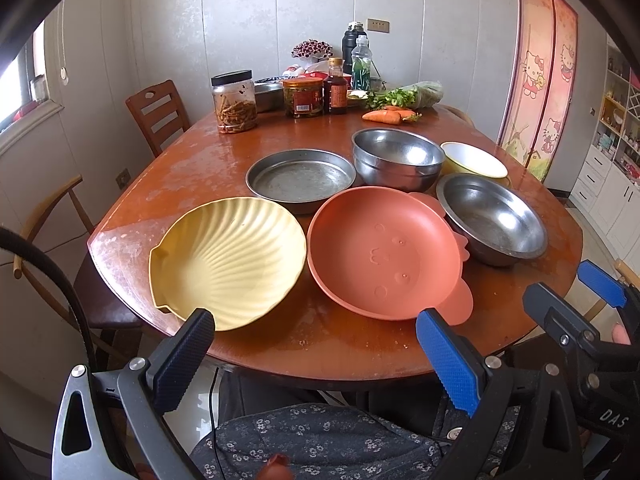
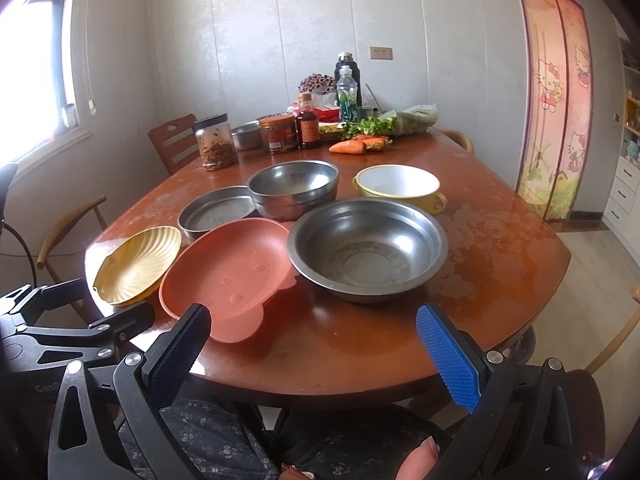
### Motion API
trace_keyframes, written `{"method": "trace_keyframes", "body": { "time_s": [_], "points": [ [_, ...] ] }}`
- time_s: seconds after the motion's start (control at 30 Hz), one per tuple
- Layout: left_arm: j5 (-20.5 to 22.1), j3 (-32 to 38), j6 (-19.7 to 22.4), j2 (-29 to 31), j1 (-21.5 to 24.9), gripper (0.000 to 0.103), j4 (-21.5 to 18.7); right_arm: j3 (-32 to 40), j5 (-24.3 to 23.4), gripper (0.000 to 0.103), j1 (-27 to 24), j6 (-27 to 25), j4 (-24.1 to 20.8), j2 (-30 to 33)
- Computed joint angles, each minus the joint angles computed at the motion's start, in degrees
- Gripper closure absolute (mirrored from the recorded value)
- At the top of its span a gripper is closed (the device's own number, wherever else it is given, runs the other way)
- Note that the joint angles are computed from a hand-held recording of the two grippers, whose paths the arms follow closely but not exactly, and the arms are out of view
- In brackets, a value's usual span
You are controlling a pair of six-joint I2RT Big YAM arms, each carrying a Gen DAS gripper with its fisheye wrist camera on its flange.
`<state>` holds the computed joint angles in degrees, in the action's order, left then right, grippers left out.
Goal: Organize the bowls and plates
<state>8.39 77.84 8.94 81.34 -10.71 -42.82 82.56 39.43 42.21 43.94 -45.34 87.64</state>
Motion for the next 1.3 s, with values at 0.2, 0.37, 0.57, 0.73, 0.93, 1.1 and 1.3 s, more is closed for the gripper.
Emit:
{"method": "trace_keyframes", "body": {
  "time_s": [0.2, 0.37, 0.57, 0.73, 0.93, 1.1, 1.3],
  "points": [
    [0.7, 0.1, 0.0, 0.1, 0.7, 0.002, 0.4, 0.7, -0.5, 0.000, -0.2, 0.0, -0.7, 0.6],
    [1.3, 0.4, -0.7, 0.4, 1.9, 0.002, 0.5, 1.4, 0.0, 0.000, 0.0, -0.8, -1.1, 0.9],
    [1.2, 1.5, -2.5, 1.0, 4.9, 0.002, 0.5, 3.6, -3.7, 0.000, -0.5, -5.5, 0.2, 2.1],
    [0.2, 3.0, -3.3, 2.6, 7.4, 0.002, 0.3, 8.2, -7.3, 0.000, -0.7, -12.7, 1.7, 5.0],
    [-1.2, 4.7, -3.2, 4.7, 9.8, 0.002, 0.1, 16.4, -15.6, 0.000, -1.8, -19.7, 3.7, 10.7],
    [-1.4, 7.2, -4.2, 7.1, 11.8, 0.002, -1.4, 26.5, -19.7, 0.000, -3.0, -24.0, -0.8, 17.7],
    [2.0, 10.7, -3.3, 10.5, 13.1, 0.002, -4.6, 40.9, -28.8, 0.000, -5.3, -26.0, -10.3, 27.2]
  ]
}}
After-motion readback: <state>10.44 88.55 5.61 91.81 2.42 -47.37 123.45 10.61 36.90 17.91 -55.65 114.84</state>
